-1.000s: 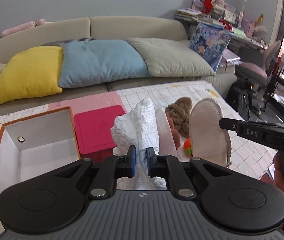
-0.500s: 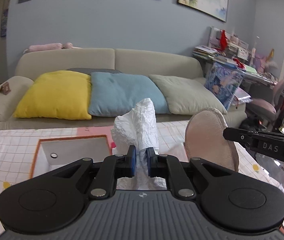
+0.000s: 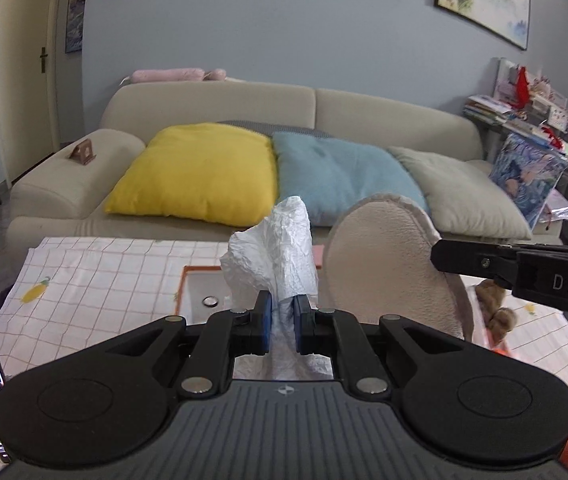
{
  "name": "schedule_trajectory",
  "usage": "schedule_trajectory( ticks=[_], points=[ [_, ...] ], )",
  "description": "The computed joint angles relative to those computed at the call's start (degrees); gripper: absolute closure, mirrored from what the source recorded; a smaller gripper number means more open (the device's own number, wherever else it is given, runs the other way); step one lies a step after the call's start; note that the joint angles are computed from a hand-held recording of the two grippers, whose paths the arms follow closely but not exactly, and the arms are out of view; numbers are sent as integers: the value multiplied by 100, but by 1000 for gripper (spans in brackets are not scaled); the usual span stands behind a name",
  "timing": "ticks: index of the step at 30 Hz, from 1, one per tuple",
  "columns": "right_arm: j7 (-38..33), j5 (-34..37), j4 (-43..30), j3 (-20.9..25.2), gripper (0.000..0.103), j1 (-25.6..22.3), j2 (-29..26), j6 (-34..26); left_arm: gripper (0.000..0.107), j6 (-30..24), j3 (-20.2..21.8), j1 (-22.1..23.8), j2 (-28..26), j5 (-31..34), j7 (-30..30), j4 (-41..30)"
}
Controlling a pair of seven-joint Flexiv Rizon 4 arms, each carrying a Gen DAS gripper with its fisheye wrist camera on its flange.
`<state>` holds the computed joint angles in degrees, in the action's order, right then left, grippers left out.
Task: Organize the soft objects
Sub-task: 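Lower the tissue and cloth pad into the white box and open both tools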
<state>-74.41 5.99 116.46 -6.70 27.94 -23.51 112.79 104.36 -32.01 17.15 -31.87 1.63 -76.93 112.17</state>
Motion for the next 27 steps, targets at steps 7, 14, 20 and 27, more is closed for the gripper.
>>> schedule_trajectory(
  ticks=[7, 14, 20, 27],
  points=[
    [253, -846, -739, 365, 103, -407, -671, -769, 95, -592, -62, 164, -404, -307, 421, -305],
    [631, -1288, -1131, 178, 103, -411, -1164, -1171, 95, -989, -210, 93, -867, -896, 827, -669],
    [747, -1709, -1487, -81, 103, -361, -1533, -1635, 95, -1728, 374, -574, -1173, -1420, 1108, -1268],
    [663, -2286, -1605, -568, 103, -175, -1793, -1903, 95, -2416, 881, -1072, -1392, -1980, 1306, -1660]
  ],
)
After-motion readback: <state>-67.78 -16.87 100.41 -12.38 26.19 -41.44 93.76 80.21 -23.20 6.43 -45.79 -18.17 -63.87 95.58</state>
